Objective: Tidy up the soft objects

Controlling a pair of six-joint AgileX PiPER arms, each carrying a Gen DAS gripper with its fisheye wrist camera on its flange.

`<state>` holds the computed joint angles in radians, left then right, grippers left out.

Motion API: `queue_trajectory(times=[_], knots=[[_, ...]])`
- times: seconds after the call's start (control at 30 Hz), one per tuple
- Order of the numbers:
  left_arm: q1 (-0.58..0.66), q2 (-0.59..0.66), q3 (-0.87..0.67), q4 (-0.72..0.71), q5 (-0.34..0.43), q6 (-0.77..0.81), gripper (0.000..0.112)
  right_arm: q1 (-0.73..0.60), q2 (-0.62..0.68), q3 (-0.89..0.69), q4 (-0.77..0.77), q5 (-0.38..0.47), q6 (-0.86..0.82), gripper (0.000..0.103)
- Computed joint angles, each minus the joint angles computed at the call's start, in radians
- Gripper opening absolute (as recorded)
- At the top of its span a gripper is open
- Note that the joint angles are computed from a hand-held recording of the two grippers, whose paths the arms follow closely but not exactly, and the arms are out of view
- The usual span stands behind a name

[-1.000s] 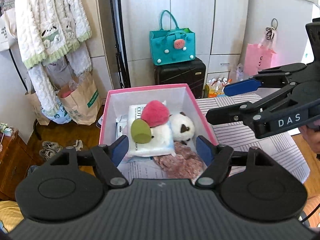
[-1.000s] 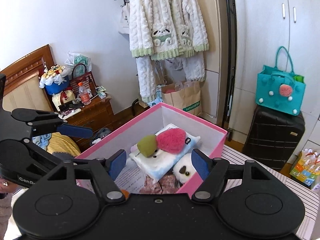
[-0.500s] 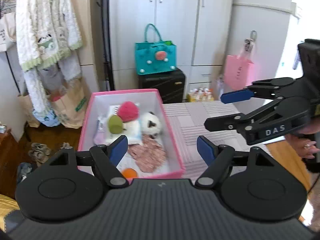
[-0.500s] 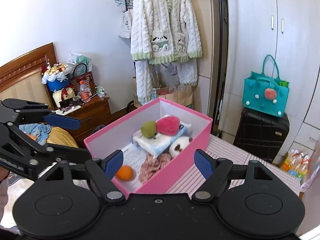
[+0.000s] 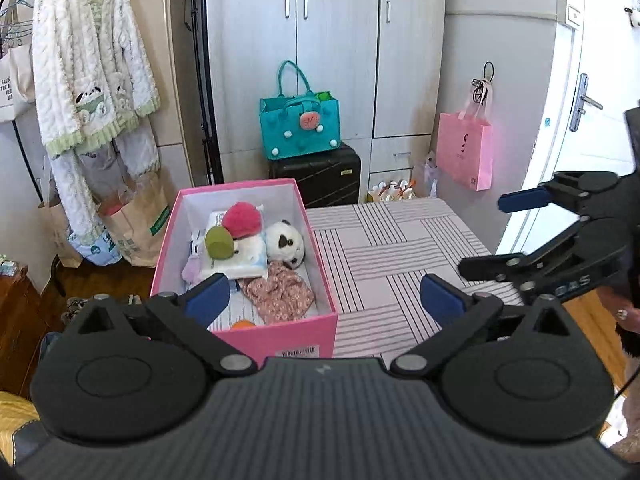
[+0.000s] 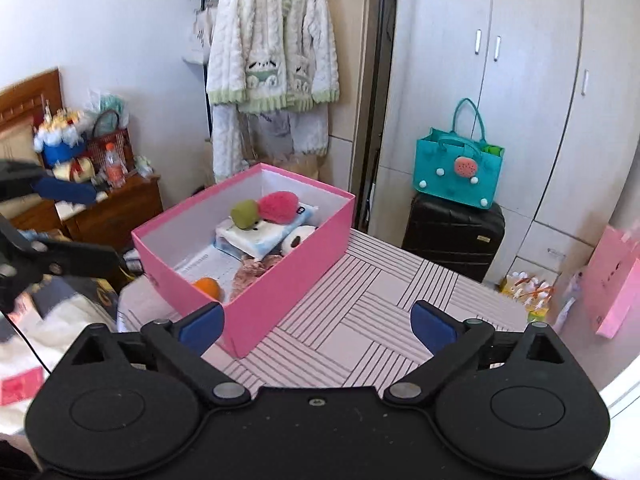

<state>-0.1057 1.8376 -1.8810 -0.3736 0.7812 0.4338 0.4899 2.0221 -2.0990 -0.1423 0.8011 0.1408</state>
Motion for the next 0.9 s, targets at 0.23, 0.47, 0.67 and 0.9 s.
queue_trajectory(times=[0.23,0.47,0.67,0.9], knots=[[-0.084,-0.055,0.140,0.244,-0.065,-0.251,0.103,0.020,-0.198,0.399,-0.110,-0.291,0.288,0.101],[-0.113,-0.105,0.274,0.300,-0.151,-0.325,0.103,0.059,-0.229,0.483,-0.253,-0.286,0.473,0.101],[-0.123,-0.122,0.314,0.282,-0.196,-0.263,0.103,0.098,-0.234,0.527,-0.412,-0.273,0.651,0.101],[-0.113,-0.109,0.342,0.201,-0.236,-0.226,0.103,0.134,-0.227,0.539,-0.533,-0.222,0.802,0.101]])
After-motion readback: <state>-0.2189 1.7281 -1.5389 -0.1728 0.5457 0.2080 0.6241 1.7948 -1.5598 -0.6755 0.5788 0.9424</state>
